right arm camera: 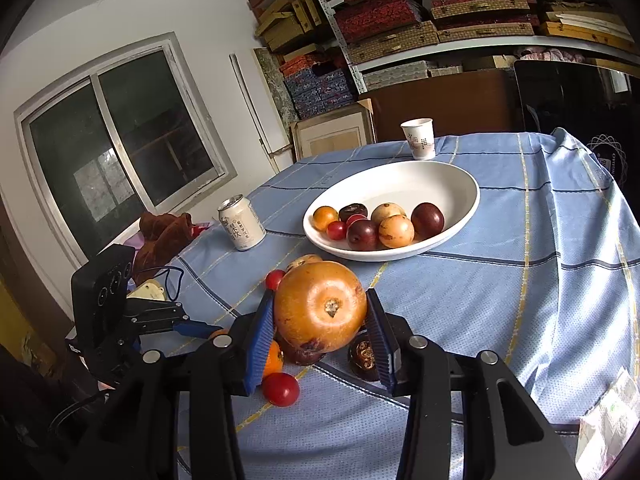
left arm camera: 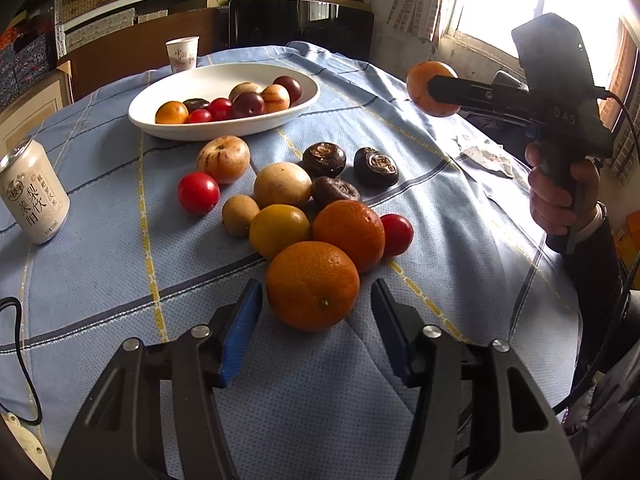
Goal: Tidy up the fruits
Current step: 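Close the left tool on the orange and lift it while the right holds the tan fruit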
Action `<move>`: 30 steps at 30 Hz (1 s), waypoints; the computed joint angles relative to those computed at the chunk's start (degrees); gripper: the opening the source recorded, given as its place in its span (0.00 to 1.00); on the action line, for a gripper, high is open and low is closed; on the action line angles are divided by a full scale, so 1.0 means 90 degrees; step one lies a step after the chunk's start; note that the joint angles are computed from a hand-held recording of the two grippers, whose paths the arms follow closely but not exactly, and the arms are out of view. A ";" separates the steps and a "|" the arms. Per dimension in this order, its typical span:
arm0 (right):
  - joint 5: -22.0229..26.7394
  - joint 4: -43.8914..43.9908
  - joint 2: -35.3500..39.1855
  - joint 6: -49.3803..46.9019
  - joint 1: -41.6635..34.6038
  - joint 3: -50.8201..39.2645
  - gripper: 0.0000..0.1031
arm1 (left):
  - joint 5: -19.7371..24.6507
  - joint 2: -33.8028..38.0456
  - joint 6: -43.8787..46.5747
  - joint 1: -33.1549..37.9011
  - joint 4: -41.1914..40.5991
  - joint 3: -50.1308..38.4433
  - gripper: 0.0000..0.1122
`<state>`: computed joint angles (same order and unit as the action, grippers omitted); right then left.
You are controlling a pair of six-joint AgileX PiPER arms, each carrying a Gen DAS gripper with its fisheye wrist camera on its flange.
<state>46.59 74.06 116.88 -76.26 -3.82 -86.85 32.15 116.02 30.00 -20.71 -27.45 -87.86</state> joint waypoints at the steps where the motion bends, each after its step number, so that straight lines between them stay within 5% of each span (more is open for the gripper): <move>1: 0.0017 -0.0033 0.0015 0.0039 0.0002 -0.0025 0.43 | 0.0056 0.0039 -0.0041 0.0005 0.0028 -0.0054 0.48; 23: -0.0158 -0.0469 0.0110 0.0310 0.0129 -0.0121 0.43 | 0.0359 0.0229 -0.0063 0.0138 -0.0216 -0.0296 0.41; 30: -0.0148 -0.0764 0.0389 0.0722 0.0221 -0.0522 0.43 | 0.0284 0.0049 0.0632 0.0399 -0.1146 -0.0075 0.41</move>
